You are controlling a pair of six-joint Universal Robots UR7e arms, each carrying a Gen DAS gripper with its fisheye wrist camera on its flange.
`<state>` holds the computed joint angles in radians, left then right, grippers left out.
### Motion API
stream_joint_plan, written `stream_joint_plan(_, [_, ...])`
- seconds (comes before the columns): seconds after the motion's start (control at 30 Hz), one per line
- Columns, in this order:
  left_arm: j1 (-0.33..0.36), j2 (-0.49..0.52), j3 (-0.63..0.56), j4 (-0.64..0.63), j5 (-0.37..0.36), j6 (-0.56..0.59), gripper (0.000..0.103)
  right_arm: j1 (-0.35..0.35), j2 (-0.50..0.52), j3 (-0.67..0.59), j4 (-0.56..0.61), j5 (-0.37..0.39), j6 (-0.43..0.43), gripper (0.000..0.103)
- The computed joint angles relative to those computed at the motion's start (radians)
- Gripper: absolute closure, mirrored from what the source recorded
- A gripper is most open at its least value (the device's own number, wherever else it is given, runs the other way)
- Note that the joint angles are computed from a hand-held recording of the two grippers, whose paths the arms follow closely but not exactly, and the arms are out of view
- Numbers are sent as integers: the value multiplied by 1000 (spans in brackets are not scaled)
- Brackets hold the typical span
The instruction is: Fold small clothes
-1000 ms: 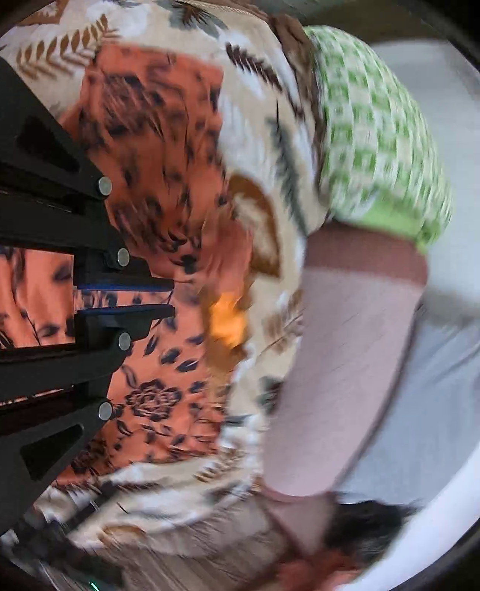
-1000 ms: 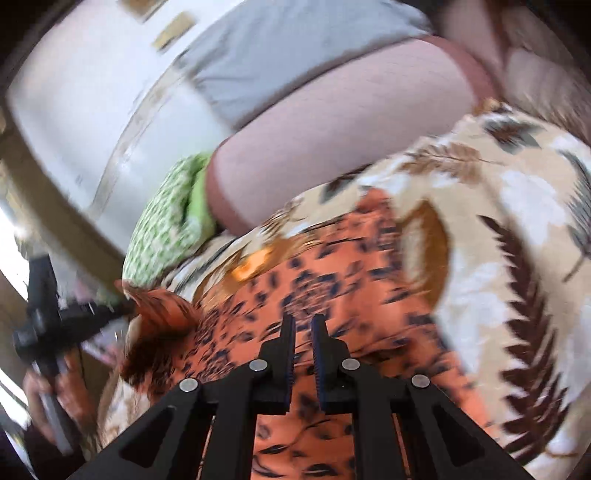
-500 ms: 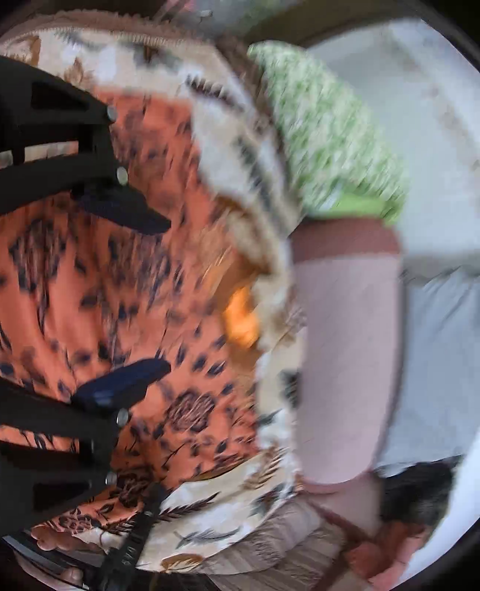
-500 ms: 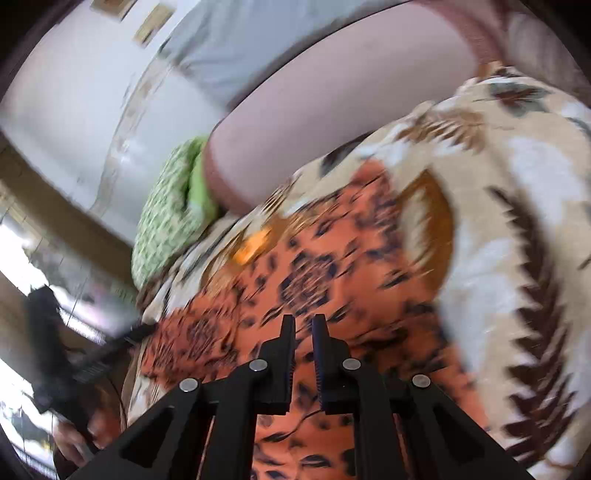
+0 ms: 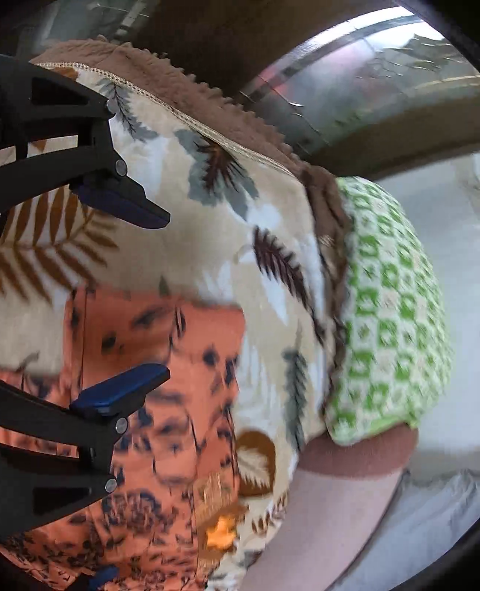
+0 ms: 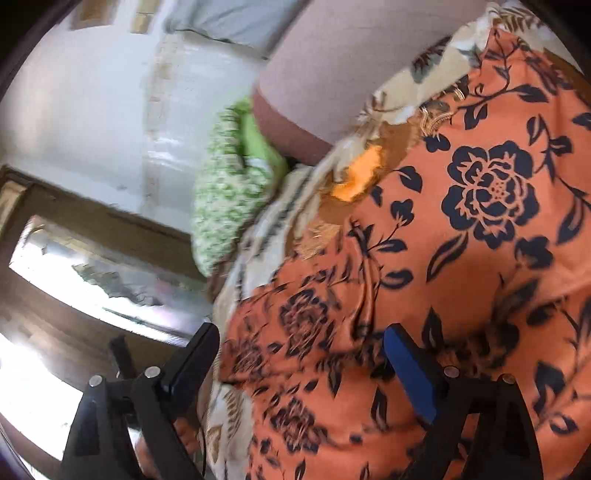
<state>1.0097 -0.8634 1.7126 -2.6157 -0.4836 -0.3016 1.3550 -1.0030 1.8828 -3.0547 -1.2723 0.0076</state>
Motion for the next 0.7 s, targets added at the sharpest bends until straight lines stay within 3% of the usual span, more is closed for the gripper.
stream_joint_plan(0.07, [22,-11,-4,6,-25,-18,27,16,36,-63,45,-75,44,29])
stream_joint_plan(0.17, [47,-25,-15,36,-63,-54,27,7,70,-104,67,-83,91,41])
stream_joint_plan(0.3, [59,-31,-25,65,-83,-84,27,36,97,-133,111,-124,80,49])
stream_joint_plan(0.37, [65,-29,-32,59,-96,-80,27,50,111,-159,176,-128,67,89])
stream_joint_plan(0.5, [69,-34,-36,61,-105,-80,27,100,120,-180,213,-207,23,94])
stream_joint_plan(0.7, [73,-42,-38,58,-102,-102,27,170,45,-152,98,-281,-78,95])
